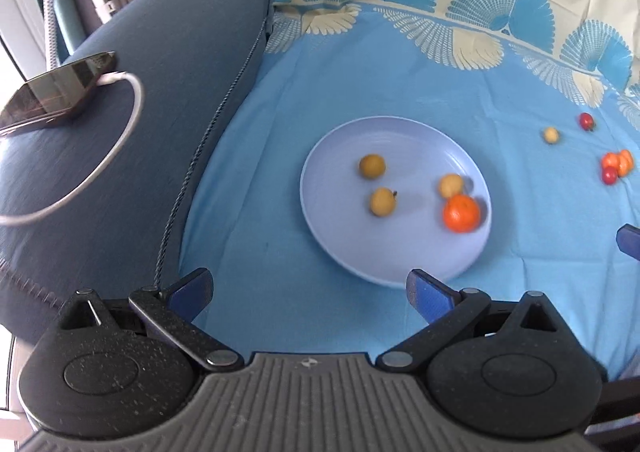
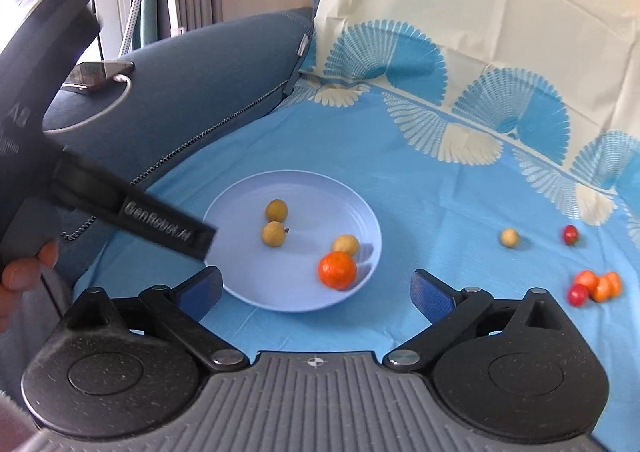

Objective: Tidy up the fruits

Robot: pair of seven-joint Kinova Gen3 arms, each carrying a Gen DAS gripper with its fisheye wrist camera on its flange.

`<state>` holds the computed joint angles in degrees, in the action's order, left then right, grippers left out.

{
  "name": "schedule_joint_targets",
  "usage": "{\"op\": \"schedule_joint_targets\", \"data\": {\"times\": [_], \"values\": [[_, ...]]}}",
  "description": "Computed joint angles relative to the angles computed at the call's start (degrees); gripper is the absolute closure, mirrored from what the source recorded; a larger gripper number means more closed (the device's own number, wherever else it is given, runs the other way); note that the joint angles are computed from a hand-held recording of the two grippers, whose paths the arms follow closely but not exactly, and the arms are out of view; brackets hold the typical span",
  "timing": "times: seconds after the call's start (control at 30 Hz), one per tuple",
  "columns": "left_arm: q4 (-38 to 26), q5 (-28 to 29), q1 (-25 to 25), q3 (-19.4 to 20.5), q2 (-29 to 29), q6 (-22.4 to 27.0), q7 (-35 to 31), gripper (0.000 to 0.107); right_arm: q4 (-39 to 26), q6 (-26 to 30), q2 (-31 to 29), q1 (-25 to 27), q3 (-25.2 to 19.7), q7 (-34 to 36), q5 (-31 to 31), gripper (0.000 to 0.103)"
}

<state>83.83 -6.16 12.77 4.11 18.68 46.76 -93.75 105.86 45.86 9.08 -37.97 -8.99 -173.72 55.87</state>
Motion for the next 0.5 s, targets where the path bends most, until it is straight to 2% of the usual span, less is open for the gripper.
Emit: {"op": "schedule_joint_targets", "data": {"times": [0.2, 0.5], "values": [[6.7, 1.3, -1.0, 0.4, -7.2, -3.7, 0.0, 0.005, 1.3, 8.3, -2.6, -4.5, -3.3, -10.2, 3.5, 0.001], [13.2, 0.4, -1.3, 1.4, -14.3, -6.8, 0.8, 0.005, 2.8, 15.1, -5.1, -7.3, -7.6, -15.2, 5.0, 0.001]]}}
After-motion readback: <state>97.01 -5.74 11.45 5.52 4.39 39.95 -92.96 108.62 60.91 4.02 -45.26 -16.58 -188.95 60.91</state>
